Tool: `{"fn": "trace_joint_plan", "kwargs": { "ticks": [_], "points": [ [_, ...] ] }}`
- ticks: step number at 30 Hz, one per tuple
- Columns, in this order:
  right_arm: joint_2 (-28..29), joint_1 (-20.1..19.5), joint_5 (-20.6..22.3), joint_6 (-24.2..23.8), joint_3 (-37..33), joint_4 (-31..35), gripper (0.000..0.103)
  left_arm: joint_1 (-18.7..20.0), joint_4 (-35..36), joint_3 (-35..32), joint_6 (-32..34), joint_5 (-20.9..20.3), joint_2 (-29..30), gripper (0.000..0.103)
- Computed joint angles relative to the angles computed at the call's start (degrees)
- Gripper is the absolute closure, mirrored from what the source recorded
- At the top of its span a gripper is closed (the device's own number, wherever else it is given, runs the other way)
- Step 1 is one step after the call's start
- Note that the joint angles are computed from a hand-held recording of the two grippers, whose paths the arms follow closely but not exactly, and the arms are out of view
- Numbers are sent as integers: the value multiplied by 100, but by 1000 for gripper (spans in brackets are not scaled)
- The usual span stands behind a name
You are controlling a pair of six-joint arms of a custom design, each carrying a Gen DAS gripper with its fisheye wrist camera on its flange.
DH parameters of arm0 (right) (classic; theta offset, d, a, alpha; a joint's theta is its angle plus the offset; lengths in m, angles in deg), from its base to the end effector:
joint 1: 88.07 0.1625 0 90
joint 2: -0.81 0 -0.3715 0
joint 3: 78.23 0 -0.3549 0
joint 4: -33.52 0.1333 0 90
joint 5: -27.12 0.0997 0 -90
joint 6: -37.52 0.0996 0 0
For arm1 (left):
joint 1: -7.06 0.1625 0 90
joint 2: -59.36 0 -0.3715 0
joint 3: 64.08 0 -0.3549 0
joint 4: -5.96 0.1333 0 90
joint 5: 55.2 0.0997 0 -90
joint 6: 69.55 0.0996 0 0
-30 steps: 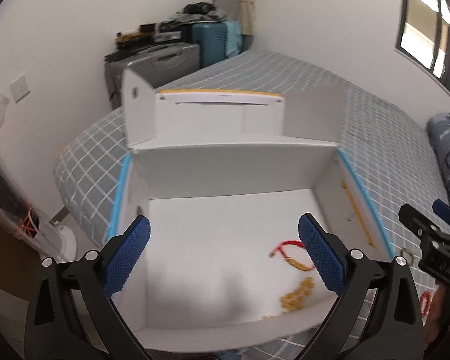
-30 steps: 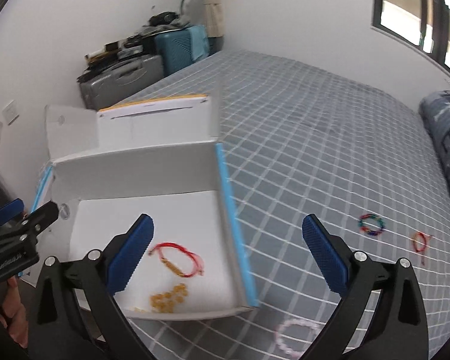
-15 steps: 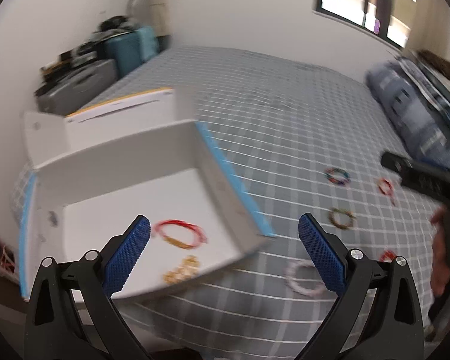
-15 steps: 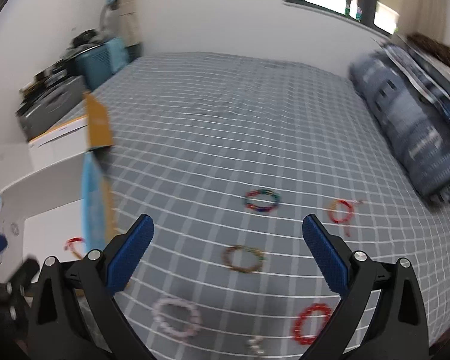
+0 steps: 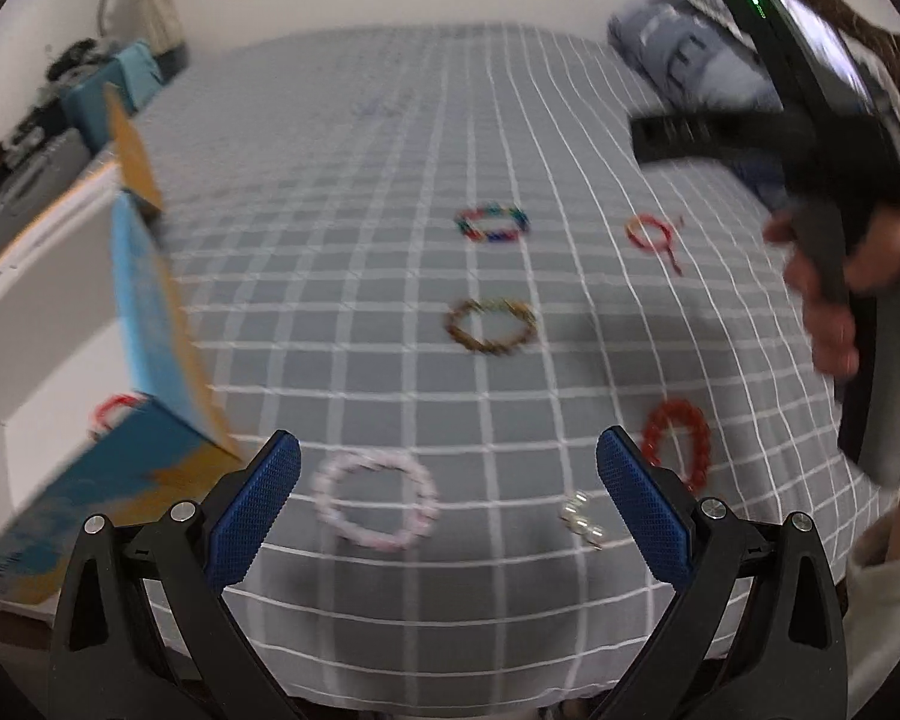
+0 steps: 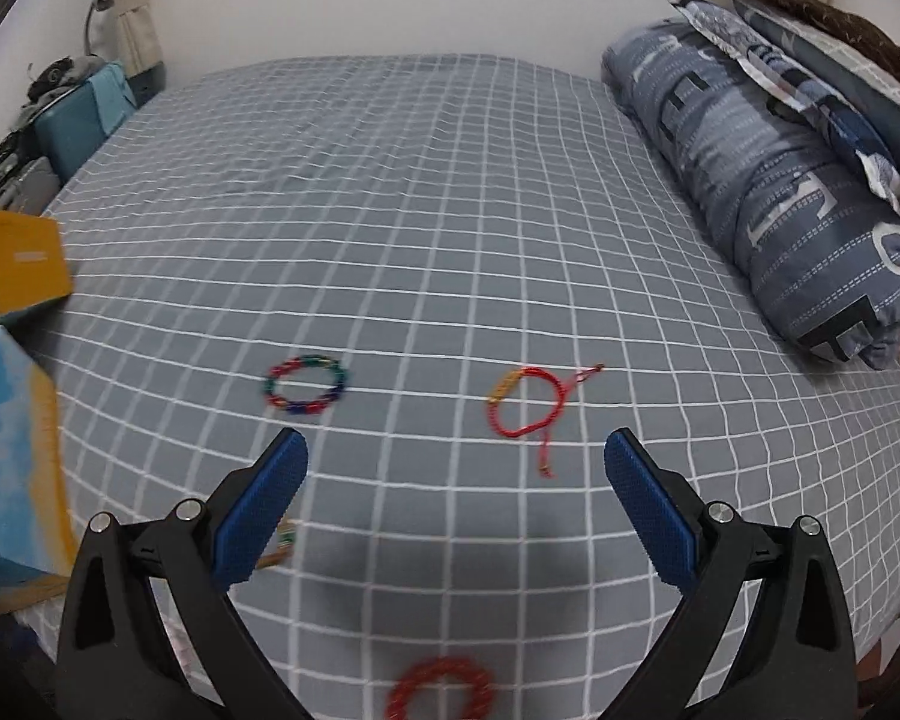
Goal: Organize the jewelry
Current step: 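Withdraw both open tools from the box back over the bed, then grasp the pearl earrings with the left tool while the right tool grasps the second red cord bracelet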
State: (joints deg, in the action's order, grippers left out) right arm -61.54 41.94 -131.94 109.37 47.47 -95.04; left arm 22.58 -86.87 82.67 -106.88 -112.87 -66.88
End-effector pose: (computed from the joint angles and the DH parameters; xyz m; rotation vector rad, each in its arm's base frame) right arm 0.2926 -0.2860 0.1003 -0.2556 -1.9898 0.8863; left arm -0.1257 -0.2285 0.2273 0.9210 2.3798 -0.3897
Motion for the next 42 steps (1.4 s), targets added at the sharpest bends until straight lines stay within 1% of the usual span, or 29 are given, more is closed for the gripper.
{"fn": "trace_joint_plan", "kwargs": {
  "ticks": [1, 5, 6, 8, 9, 11, 14, 17, 21, 25, 26, 27, 28, 29, 30, 32, 33, 35, 36, 38, 39, 40, 41, 42],
  "points": [
    [-37, -96, 3, -270, 143, -384, 8, 13, -75, 63, 5, -71, 47, 6],
    [-35, -572, 81, -1345, 607, -1904, 8, 106, -744, 398, 19, -271, 580, 6],
    [1, -743, 131, -1689, 736, -2397, 8, 109, -844, 451, -16, -312, 687, 6],
    [69, -992, 236, -2177, 893, -3105, 8, 63, -1038, 574, -94, -342, 887, 7],
    [128, -1200, 347, -2511, 1009, -3630, 9, 56, -1128, 626, -103, -362, 963, 7],
    [194, -1493, 521, -2938, 1122, -4214, 11, 119, -1252, 657, -74, -441, 1098, 11],
    [337, -1877, 665, -3368, 1229, -4856, 12, 229, -1564, 719, 14, -597, 1400, 13],
    [473, -2198, 825, -3763, 1285, -5375, 12, 250, -1788, 806, 67, -692, 1621, 15],
    [619, -2416, 943, -4028, 1241, -5636, 12, 289, -2059, 906, 138, -800, 1904, 18],
    [689, -2554, 1059, -4206, 1184, -5808, 13, 453, -2319, 948, 200, -799, 2126, 21],
    [696, -2612, 1090, -4287, 1180, -5887, 14, 481, -2372, 952, 222, -795, 2161, 22],
    [749, -2661, 1106, -4356, 1173, -6031, 18, 520, -2413, 956, 238, -788, 2179, 23],
    [773, -2678, 1112, -4384, 1202, -6129, 20, 566, -2439, 956, 237, -770, 2186, 26],
    [781, -2700, 1125, -4408, 1216, -6191, 20, 513, -2373, 974, 162, -773, 2123, 31],
    [792, -2713, 1128, -4412, 1229, -6265, 21, 541, -2369, 962, 183, -746, 2123, 33],
    [798, -2728, 1119, -4438, 1200, -6244, 24, 485, -2285, 971, 195, -735, 2062, 43],
    [782, -2727, 1118, -4432, 1201, -6232, 27, 458, -2248, 978, 203, -737, 2034, 45],
    [776, -2726, 1098, -4406, 1196, -6193, 33, 376, -2151, 987, 184, -728, 1981, 56],
    [771, -2724, 1078, -4380, 1184, -6135, 37, 336, -2106, 986, 174, -692, 1991, 60],
    [763, -2728, 1053, -4363, 1165, -6061, 44, 323, -2034, 972, 202, -699, 1955, 75],
    [761, -2724, 1051, -4349, 1152, -6022, 51, 310, -1988, 962, 219, -697, 1927, 80],
    [748, -2718, 1049, -4334, 1150, -5993, 61, 292, -1939, 960, 237, -703, 1886, 88],
    [750, -2722, 1061, -4350, 1141, -6009, 68, 275, -1910, 959, 268, -697, 1860, 93],
    [748, -2733, 1088, -4380, 1145, -6052, 81, 269, -1903, 965, 298, -707, 1822, 93]
  ]
}}
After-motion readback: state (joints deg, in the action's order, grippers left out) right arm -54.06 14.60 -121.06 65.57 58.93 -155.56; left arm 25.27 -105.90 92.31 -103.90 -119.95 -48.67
